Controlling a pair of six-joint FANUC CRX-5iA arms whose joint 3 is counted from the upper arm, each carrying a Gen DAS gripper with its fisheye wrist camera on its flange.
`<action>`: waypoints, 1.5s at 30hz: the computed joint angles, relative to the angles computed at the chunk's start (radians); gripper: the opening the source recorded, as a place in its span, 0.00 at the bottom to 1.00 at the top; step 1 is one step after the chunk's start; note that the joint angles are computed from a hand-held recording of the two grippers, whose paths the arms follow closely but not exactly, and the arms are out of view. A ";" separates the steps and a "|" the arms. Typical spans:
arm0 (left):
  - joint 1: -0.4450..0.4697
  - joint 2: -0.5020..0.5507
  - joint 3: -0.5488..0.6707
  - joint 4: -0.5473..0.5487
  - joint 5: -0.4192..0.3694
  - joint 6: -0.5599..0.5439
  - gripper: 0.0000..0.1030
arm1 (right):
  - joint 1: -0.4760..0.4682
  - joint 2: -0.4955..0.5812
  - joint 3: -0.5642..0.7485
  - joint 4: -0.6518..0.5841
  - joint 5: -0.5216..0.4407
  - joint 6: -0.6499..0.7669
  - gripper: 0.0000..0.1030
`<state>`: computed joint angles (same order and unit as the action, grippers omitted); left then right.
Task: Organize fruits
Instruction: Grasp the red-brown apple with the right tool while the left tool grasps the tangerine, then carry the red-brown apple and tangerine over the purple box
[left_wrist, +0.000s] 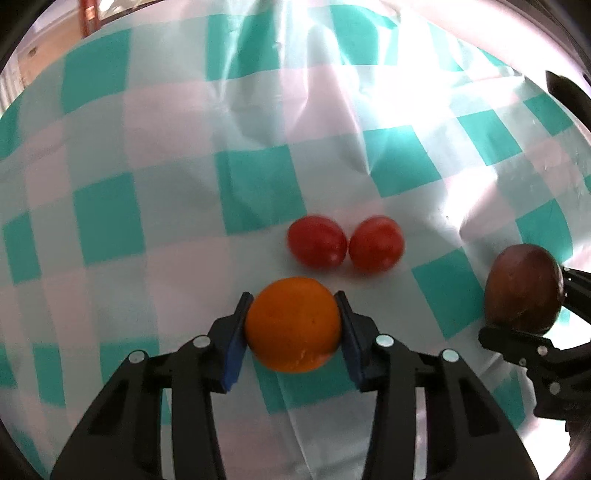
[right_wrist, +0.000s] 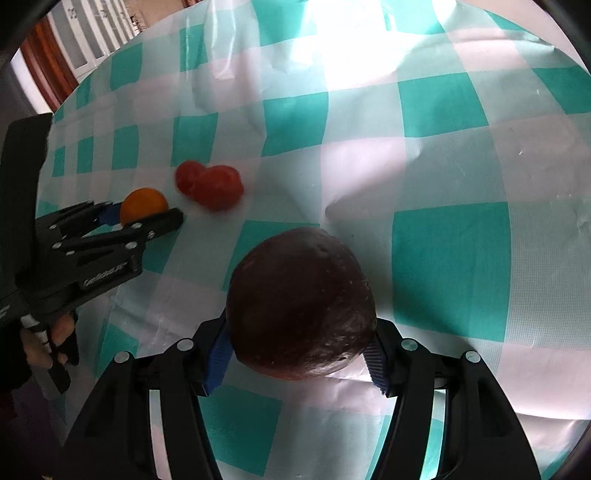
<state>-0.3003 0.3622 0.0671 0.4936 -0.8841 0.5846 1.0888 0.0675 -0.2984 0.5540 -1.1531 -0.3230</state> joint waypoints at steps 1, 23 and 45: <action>0.007 -0.022 -0.027 -0.005 0.007 0.015 0.43 | 0.003 0.000 -0.002 0.001 -0.002 0.008 0.58; 0.045 -0.459 -0.413 -0.209 -0.102 0.330 0.43 | 0.240 -0.065 0.015 -0.125 -0.045 0.060 0.58; 0.173 -0.775 -0.551 -0.225 -0.291 0.353 0.43 | 0.445 -0.170 -0.042 -0.138 -0.007 -0.038 0.58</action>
